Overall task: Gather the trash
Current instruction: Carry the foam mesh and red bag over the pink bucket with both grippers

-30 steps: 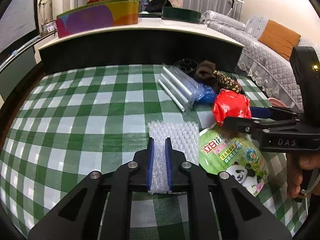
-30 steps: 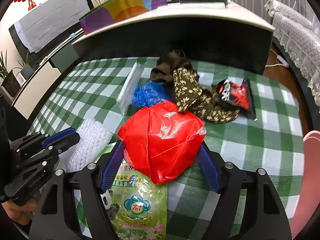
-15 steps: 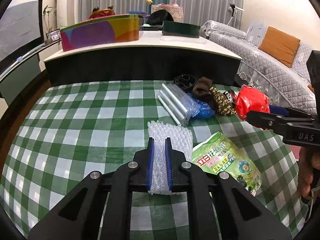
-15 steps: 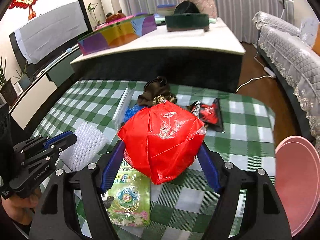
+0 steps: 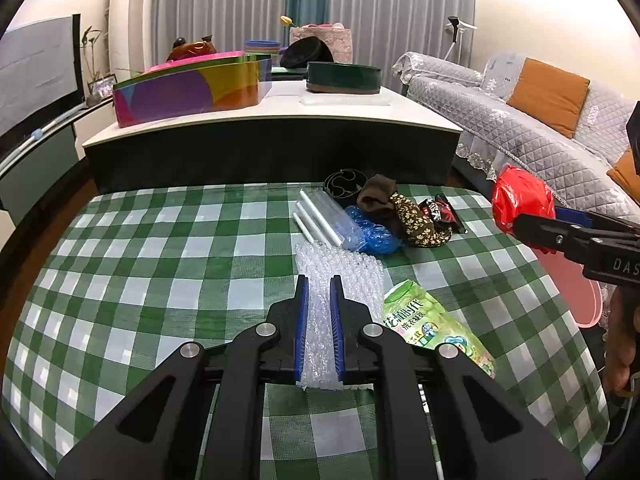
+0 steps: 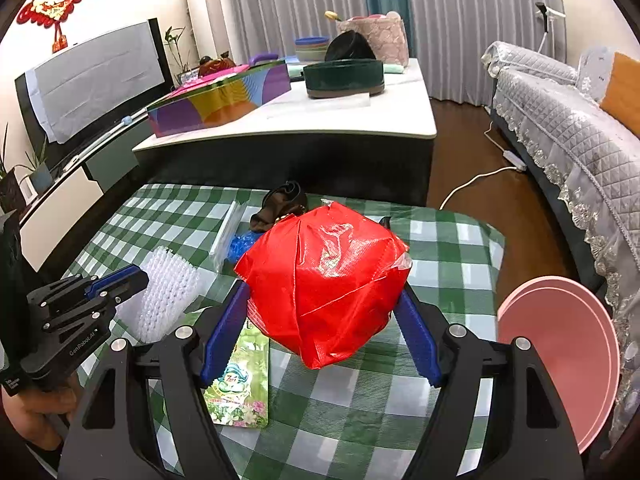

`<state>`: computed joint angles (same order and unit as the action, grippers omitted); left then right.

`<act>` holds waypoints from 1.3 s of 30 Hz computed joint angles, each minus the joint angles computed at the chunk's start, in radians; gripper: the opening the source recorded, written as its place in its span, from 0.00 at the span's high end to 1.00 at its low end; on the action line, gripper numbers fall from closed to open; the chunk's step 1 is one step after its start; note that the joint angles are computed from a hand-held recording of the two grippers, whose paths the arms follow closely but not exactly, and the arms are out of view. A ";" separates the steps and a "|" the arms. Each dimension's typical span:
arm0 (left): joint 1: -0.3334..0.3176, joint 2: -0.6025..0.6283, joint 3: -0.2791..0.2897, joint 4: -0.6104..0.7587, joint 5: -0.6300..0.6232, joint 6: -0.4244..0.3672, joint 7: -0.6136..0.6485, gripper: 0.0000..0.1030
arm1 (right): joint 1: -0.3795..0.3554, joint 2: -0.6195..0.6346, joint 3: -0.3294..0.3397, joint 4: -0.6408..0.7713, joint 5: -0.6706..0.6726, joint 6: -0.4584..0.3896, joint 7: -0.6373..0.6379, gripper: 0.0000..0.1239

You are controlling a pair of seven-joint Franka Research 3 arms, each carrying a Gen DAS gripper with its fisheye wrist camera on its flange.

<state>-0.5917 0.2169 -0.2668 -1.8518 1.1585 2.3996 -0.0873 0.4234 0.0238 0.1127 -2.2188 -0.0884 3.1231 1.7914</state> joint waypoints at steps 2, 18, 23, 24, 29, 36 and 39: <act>-0.001 -0.004 0.000 -0.002 0.004 -0.002 -0.006 0.89 | -0.001 -0.008 -0.008 -0.008 -0.049 0.005 0.042 0.42; -0.020 0.011 -0.003 0.039 0.034 -0.013 -0.015 0.89 | -0.134 -0.088 0.059 -0.087 -0.207 0.031 0.209 0.42; -0.031 0.021 -0.001 0.056 0.040 -0.016 -0.013 0.89 | -0.191 -0.112 0.099 -0.110 -0.234 0.039 0.240 0.42; -0.034 0.023 0.000 0.060 0.042 -0.017 -0.012 0.89 | -0.201 -0.117 0.106 -0.116 -0.234 0.041 0.241 0.42; -0.046 0.037 0.002 0.079 0.047 -0.020 -0.005 0.89 | -0.241 -0.140 0.132 -0.139 -0.207 0.052 0.223 0.42; -0.064 0.053 0.008 0.106 0.053 -0.025 0.006 0.89 | -0.345 -0.178 0.217 -0.172 -0.193 0.072 0.225 0.42; -0.071 0.058 0.009 0.114 0.054 -0.028 0.012 0.89 | -0.392 -0.195 0.258 -0.185 -0.180 0.080 0.217 0.42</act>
<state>-0.6627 0.2748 -0.2576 -1.7379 1.2125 2.3719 -0.0756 0.0311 -0.1711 0.3705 -2.4041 -0.2685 3.2028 2.0083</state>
